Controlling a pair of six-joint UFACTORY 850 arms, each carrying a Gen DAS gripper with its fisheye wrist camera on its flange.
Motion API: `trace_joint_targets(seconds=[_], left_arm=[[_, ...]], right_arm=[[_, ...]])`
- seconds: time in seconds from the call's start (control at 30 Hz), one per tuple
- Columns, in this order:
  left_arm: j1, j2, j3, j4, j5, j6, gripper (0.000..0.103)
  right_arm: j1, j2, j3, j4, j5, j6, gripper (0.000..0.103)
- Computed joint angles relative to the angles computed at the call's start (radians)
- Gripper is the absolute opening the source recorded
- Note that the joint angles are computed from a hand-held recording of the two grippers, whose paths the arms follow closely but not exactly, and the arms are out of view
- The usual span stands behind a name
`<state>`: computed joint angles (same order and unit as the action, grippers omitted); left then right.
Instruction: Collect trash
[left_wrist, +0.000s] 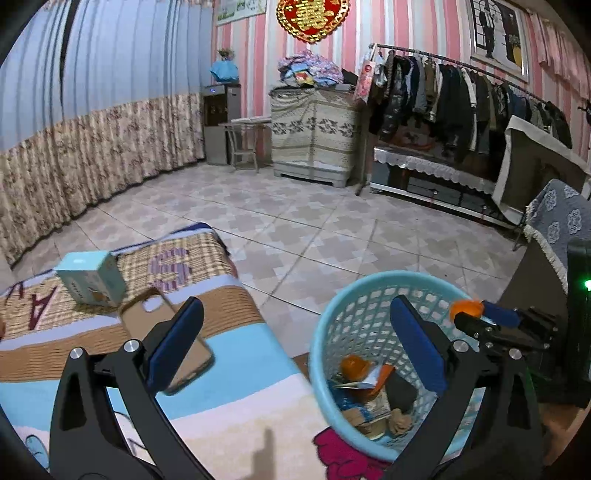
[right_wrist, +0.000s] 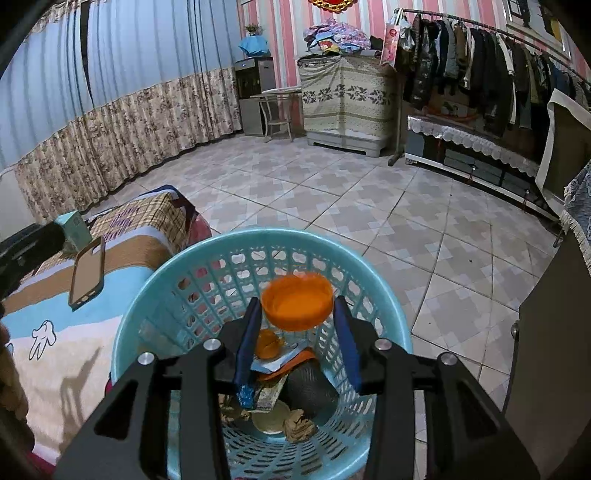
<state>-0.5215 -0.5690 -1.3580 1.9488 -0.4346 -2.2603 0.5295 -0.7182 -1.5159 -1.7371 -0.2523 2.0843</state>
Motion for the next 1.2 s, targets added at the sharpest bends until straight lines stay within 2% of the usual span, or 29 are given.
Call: trace_joint_targets(seconds=[0.03, 0.1, 0.17, 0.27, 0.4, 0.67, 0.8, 1.03, 1.2], left_arm=[[0.0, 0.013, 0.018, 0.021, -0.01, -0.022, 0.097], [0.001, 0.029, 0.039, 0.044, -0.017, -0.046, 0.097], [-0.001, 0.051, 0.066, 0.054, -0.039, -0.062, 0.098], [0.002, 0.081, 0.1, 0.079, -0.046, -0.104, 0.098], [-0.002, 0.123, 0.151, 0.102, -0.059, -0.12, 0.098], [-0.028, 0.262, 0.314, 0.09, -0.16, -0.132, 0.098], [-0.05, 0.346, 0.409, 0.01, -0.223, -0.064, 0.098], [-0.103, 0.513, 0.612, -0.077, -0.366, -0.069, 0.098], [-0.111, 0.596, 0.72, -0.193, -0.392, -0.075, 0.098]], right_arm=[[0.001, -0.001, 0.001, -0.031, -0.005, 0.036, 0.079], [0.007, -0.001, 0.001, -0.041, -0.023, 0.048, 0.084], [0.015, -0.002, -0.002, -0.012, -0.042, 0.019, 0.093], [0.026, 0.012, 0.017, -0.087, -0.068, 0.093, 0.098], [0.04, 0.035, 0.041, -0.106, -0.104, 0.105, 0.099], [0.09, 0.114, 0.13, -0.211, -0.174, 0.277, 0.099], [0.138, 0.143, 0.161, -0.228, -0.192, 0.321, 0.099], [0.254, 0.173, 0.192, -0.31, -0.201, 0.402, 0.099], [0.33, 0.164, 0.188, -0.319, -0.208, 0.396, 0.099]])
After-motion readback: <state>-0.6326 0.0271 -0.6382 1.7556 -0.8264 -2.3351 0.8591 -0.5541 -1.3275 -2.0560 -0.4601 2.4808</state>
